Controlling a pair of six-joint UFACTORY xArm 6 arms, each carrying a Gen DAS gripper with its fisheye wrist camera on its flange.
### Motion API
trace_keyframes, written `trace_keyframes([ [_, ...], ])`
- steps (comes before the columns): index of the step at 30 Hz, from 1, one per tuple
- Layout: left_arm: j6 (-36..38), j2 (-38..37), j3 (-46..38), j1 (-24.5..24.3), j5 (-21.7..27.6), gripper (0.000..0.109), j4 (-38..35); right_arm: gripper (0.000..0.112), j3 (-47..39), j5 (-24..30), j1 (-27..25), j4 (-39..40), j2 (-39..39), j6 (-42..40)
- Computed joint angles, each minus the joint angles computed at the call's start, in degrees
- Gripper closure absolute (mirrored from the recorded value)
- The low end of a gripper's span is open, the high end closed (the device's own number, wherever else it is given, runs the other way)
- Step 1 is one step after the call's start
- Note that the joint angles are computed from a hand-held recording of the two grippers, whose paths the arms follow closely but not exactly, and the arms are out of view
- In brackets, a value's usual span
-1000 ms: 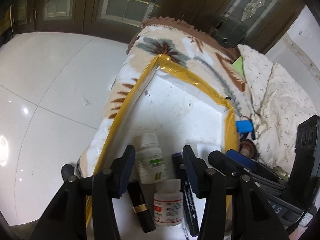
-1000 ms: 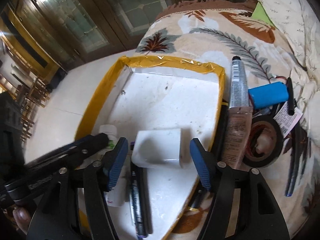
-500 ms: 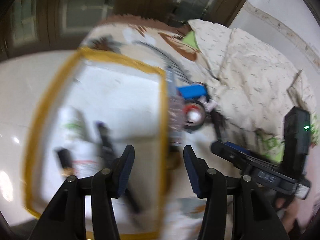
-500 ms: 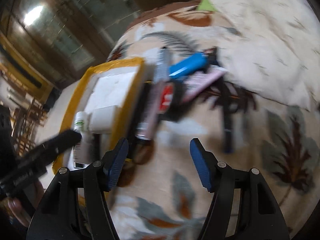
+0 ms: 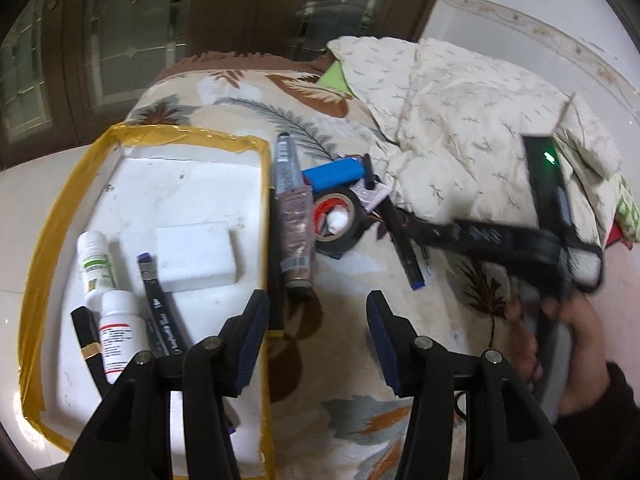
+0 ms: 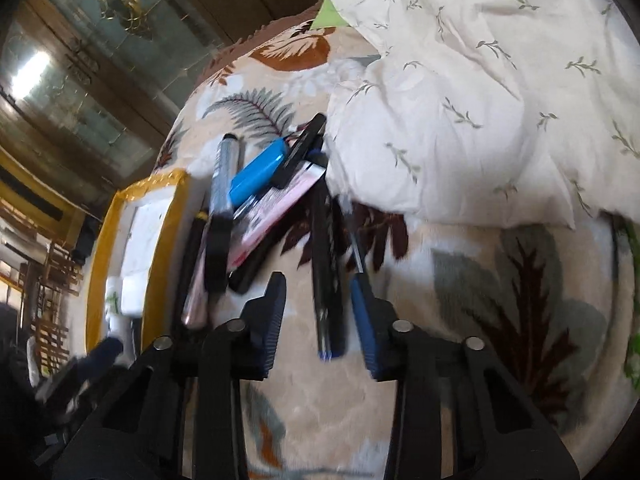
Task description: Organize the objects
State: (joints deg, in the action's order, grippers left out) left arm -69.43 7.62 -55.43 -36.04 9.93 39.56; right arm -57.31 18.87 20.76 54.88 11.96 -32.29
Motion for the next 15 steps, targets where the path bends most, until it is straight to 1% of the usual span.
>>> trace_keyframes([
  [1,0.3,0.1,-0.2,-0.2,0.2,0.058,-0.2,0.083,-0.9,-0.6,0.0,-1.5,1.0,1.2],
  [2,0.6,0.2,-0.4,-0.3,0.2,0.058,-0.2,0.085,-1.8,-0.9,-0.1,-2.6,1.9,2.1],
  [3,1.4,0.2,-0.4,-0.4,0.1,0.058,-1.0,0.090,-2.7,-0.5,-0.3,-3.2,2.9,2.9],
  [4,1.9,0.2,-0.4,-0.4,-0.4,0.058,-1.7,0.098,-3.7,0.1,-0.7,-3.8,4.0,3.6],
  [5,4.4,0.5,-0.4,-0.3,-1.3,0.058,-4.8,0.098,-4.4,1.1,-0.9,-2.1,4.6,2.1],
  [6,7.6,1.0,-0.9,-0.5,-1.1,0.058,-8.5,0.099,-4.6,1.5,-1.0,-0.7,4.7,1.1],
  [8,9.7,2.0,-2.3,-0.7,-0.4,0.058,-10.6,0.103,-4.2,1.7,-0.7,-1.1,4.3,0.4],
  [10,13.1,3.9,-5.0,-0.8,0.4,0.058,-13.3,0.103,-3.6,0.9,-0.2,-2.8,3.9,0.7],
  [12,16.8,6.0,-7.6,-0.9,0.8,0.058,-17.1,0.102,-3.5,1.3,-0.1,-2.4,3.9,-0.4],
  [15,22.6,10.2,-12.7,-1.0,2.4,0.058,-24.0,0.102,-4.2,3.6,-1.1,3.6,4.3,-3.7],
])
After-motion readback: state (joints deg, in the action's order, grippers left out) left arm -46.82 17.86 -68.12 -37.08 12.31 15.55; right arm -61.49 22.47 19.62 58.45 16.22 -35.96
